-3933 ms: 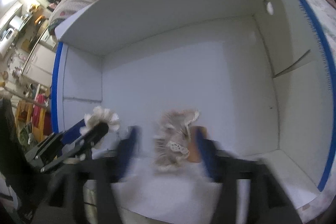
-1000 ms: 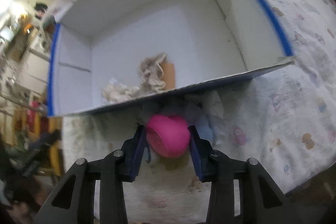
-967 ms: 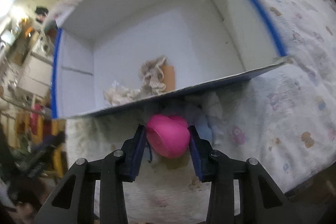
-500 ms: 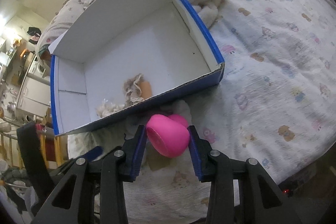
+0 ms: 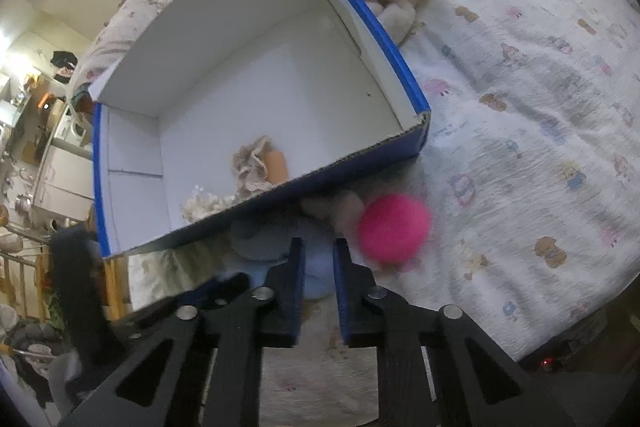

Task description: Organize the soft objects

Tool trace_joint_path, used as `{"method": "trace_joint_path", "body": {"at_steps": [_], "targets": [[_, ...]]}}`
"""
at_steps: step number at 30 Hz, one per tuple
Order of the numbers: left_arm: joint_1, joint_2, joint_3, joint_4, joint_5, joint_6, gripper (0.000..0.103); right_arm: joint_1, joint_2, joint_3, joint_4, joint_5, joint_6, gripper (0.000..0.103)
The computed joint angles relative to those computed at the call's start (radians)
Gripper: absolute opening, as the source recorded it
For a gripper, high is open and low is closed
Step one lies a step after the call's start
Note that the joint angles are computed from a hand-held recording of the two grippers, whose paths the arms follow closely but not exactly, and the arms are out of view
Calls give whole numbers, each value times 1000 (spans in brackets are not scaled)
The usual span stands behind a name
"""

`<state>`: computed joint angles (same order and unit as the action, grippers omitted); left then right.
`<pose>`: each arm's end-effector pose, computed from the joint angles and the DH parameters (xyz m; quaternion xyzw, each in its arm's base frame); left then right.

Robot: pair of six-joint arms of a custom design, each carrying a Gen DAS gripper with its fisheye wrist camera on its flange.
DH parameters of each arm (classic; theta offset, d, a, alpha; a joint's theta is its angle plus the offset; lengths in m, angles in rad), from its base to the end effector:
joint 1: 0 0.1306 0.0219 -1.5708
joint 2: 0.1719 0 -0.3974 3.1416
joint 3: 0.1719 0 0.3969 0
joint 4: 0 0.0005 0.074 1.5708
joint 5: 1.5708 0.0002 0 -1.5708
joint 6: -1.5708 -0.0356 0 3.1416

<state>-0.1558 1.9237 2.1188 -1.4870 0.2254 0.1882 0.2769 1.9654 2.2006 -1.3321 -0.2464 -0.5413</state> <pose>0.6311 -0.1077 0.4469 -0.0003 0.9841 -0.1334 0.1170 0.6427 0.1912 0.4618 0.0986 0.9601 0.2023 0.1662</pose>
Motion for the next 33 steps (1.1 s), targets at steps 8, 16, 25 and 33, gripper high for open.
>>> {"method": "trace_joint_path", "body": {"at_steps": [8, 16, 25, 33], "targets": [[50, -109, -52, 83, -42, -11, 19, -40, -17, -52, -9, 68, -113, 25], [112, -247, -188, 176, -59, -52, 19, -51, 65, 38, -77, 103, -126, 60], [149, -298, -245, 217, -137, -72, 19, -18, 221, 237, -156, 142, -49, 43], [153, -282, -243, 200, -175, -60, 19, -22, 124, 107, -75, 134, -66, 38]]}}
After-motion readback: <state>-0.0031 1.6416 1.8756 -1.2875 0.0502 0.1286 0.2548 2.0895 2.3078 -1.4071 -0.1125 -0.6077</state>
